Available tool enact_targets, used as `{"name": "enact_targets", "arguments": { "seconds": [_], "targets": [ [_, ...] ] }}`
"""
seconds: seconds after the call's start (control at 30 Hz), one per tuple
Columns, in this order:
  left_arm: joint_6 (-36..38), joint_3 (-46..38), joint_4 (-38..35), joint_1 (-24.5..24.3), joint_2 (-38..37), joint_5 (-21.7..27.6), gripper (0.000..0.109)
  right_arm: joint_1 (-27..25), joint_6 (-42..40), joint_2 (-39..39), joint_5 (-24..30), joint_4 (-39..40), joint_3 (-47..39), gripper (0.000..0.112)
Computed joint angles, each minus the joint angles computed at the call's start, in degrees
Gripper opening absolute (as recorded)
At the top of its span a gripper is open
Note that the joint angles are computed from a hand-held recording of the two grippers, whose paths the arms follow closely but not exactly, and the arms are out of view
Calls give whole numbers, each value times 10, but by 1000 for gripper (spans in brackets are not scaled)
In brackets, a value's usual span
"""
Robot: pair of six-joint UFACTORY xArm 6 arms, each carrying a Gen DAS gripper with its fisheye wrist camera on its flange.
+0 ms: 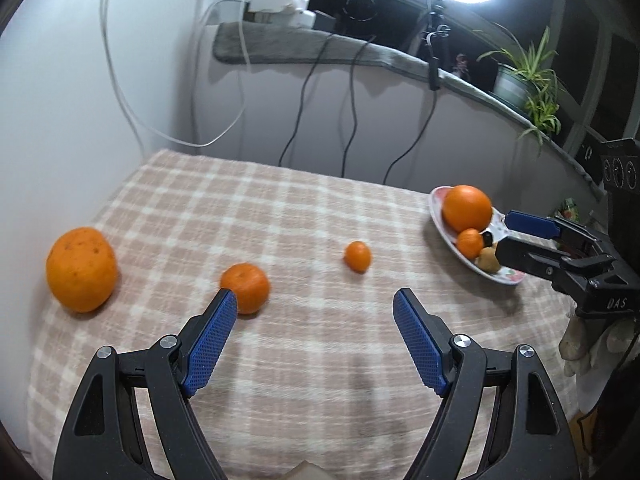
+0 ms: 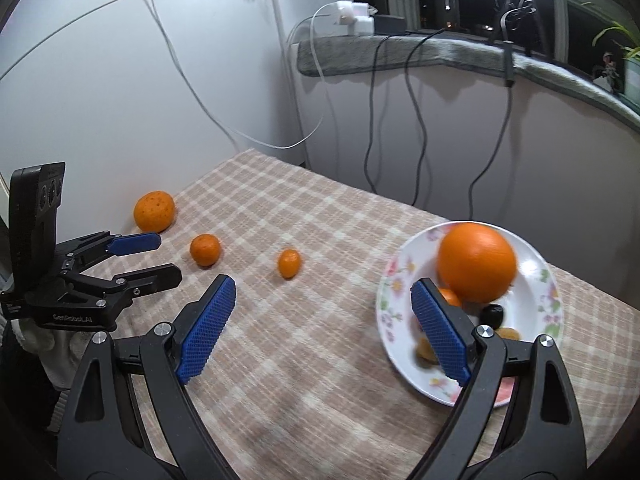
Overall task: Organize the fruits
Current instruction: 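Withdraw both grippers from the plate back toward the fruits on the cloth, then grasp a small tangerine with the right gripper while the left gripper grasps a tangerine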
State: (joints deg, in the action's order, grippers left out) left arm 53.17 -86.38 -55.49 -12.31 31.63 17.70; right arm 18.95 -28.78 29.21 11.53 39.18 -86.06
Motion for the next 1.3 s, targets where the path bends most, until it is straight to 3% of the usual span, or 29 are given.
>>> {"name": "enact_targets", "arguments": {
  "seconds": [0.43, 0.67, 0.97, 1.3],
  "targets": [
    [-21, -35, 3, 24, 36, 23, 70, 18, 67, 97, 60, -80, -125, 92],
    [-58, -69, 39, 31, 68, 39, 62, 16, 140, 172, 115, -142, -226, 77],
    [-106, -108, 83, 39, 102, 55, 50, 9, 178, 247, 181, -172, -336, 58],
    [-130, -123, 110, 38, 116, 52, 37, 6, 201, 301, 227, -192, -422, 47]
  ]
}}
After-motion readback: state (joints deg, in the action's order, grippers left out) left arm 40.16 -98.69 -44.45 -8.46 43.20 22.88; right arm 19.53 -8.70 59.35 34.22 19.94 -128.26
